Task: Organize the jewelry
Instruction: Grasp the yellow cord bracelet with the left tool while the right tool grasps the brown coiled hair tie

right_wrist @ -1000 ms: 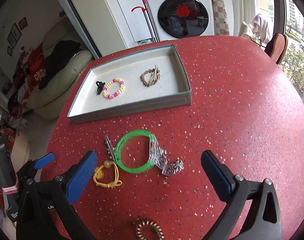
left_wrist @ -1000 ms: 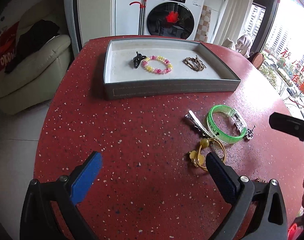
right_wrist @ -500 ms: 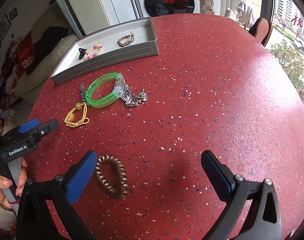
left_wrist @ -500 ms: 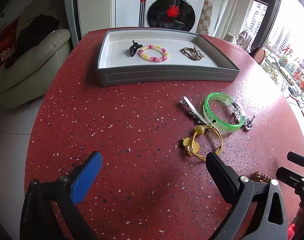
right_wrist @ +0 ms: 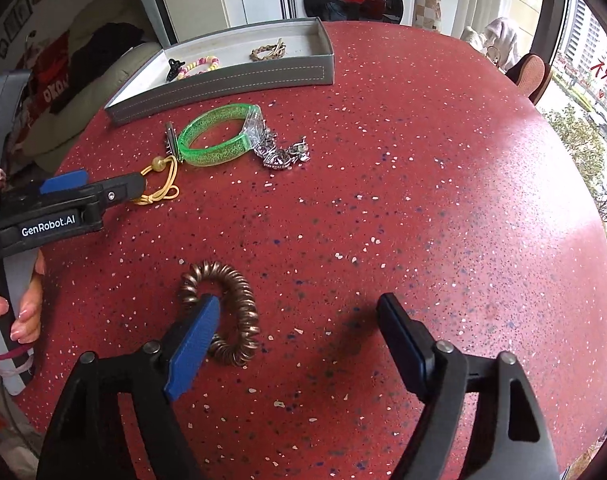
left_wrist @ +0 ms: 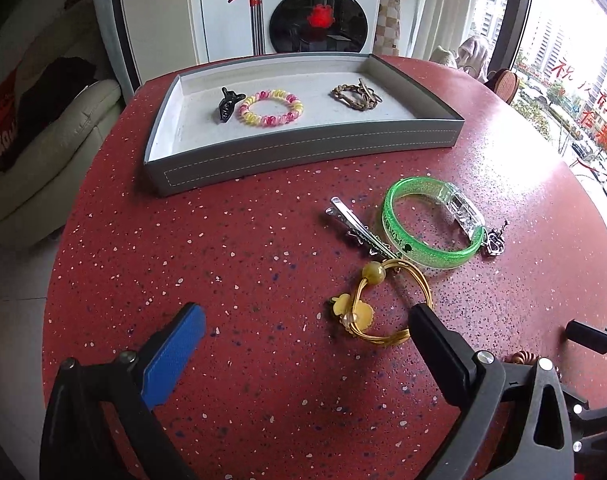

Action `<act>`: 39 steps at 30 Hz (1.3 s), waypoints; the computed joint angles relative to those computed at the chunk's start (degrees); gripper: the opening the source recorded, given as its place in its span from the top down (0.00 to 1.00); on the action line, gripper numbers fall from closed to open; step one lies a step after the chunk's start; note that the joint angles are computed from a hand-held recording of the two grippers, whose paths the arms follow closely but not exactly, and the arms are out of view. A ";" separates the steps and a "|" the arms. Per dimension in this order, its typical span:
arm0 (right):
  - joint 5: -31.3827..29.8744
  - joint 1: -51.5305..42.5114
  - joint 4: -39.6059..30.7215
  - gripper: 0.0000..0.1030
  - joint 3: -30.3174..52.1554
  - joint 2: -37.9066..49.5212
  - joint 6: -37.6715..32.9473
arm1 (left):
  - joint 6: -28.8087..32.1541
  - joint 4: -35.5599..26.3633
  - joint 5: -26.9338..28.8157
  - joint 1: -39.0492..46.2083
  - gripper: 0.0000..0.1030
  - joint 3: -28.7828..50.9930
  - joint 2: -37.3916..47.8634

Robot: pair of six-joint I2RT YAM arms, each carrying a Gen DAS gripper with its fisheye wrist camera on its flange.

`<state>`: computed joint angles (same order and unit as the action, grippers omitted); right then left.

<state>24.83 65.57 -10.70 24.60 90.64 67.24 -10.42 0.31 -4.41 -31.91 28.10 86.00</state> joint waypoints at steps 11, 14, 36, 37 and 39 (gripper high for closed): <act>2.34 3.41 -4.61 0.47 4.45 3.31 -1.66 | 1.13 1.04 -3.95 -5.12 0.28 -0.32 0.75; 2.15 3.47 -4.94 0.58 5.00 3.30 -2.14 | 1.46 0.88 -4.20 -5.88 0.38 -0.36 0.43; 0.58 2.20 -2.73 0.88 2.59 -1.35 -2.01 | 2.70 -1.17 8.32 2.84 0.62 -3.53 -7.95; 0.57 1.98 -2.73 0.88 2.53 -1.65 -2.23 | 2.89 -1.48 8.53 3.09 0.62 -3.59 -8.58; 0.60 1.79 -2.79 0.88 2.40 -2.34 -2.48 | 3.25 -2.37 9.10 3.81 0.62 -3.78 -10.16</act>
